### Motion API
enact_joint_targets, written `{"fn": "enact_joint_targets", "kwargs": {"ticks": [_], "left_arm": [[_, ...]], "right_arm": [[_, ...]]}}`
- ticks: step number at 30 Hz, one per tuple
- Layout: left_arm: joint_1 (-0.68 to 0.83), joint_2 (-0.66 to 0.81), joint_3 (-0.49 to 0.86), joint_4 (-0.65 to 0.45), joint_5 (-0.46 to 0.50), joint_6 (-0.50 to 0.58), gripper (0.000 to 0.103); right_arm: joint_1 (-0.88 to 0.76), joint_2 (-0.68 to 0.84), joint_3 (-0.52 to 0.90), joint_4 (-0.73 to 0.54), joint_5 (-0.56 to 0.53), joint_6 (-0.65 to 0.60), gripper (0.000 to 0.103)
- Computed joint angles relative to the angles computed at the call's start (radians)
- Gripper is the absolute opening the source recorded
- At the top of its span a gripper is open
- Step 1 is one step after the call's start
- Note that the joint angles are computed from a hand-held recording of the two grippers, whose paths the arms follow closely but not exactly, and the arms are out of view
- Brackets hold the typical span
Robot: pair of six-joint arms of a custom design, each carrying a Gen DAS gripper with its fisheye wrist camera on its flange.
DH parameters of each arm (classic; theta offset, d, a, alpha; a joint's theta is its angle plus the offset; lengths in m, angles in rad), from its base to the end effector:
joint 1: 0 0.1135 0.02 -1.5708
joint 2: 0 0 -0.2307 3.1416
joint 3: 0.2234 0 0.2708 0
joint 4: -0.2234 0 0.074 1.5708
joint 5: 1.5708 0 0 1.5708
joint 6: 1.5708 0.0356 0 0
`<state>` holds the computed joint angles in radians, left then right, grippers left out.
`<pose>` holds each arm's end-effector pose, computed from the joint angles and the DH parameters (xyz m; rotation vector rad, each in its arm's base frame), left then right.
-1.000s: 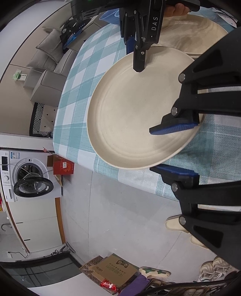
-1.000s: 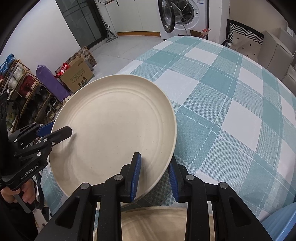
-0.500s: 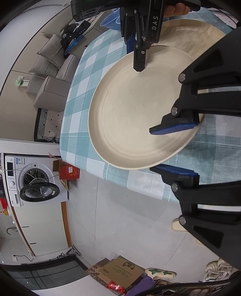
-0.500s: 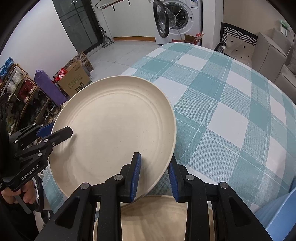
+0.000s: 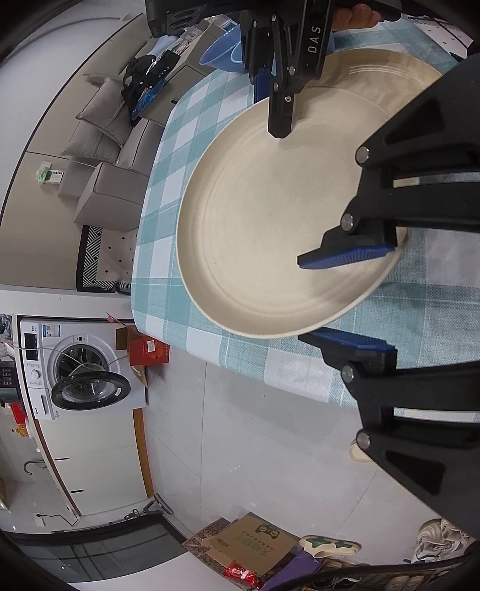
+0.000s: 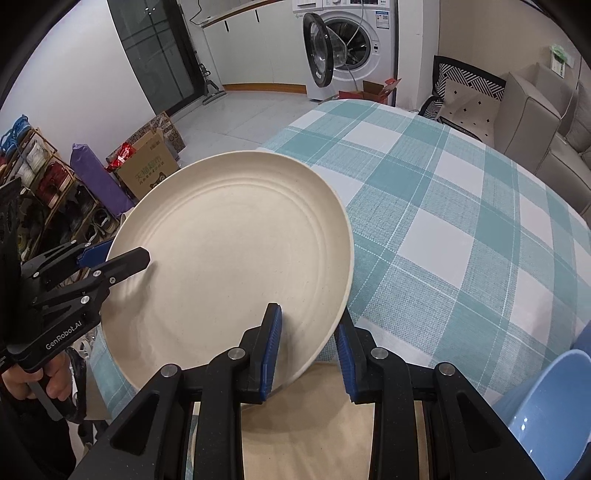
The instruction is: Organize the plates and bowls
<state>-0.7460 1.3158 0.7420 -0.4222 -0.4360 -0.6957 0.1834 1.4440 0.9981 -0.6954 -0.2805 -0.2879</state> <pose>0.2114 -0.1749 0.1546 -0.0980 2.4346 -0.0697 0.2932 0.0644 0.1842 -0.7056 2.5854 0.3471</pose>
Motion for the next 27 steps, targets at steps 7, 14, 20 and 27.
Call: {"fn": "enact_joint_targets", "kwargs": {"ticks": [7, 14, 20, 27], "left_arm": [[-0.030, 0.005, 0.021, -0.004, -0.002, 0.003, 0.031], [-0.056, 0.029, 0.043, -0.007, -0.003, -0.001, 0.031], [-0.070, 0.042, 0.059, -0.010, -0.003, 0.002, 0.031], [-0.090, 0.048, 0.069, -0.009, -0.005, 0.005, 0.031]], "right_arm": [[-0.031, -0.056, -0.026, -0.035, 0.004, -0.006, 0.029], [-0.058, -0.104, -0.065, -0.049, 0.007, -0.008, 0.029], [-0.085, -0.159, -0.092, -0.064, -0.004, -0.015, 0.029], [-0.115, -0.213, -0.117, -0.090, -0.014, -0.030, 0.029]]}}
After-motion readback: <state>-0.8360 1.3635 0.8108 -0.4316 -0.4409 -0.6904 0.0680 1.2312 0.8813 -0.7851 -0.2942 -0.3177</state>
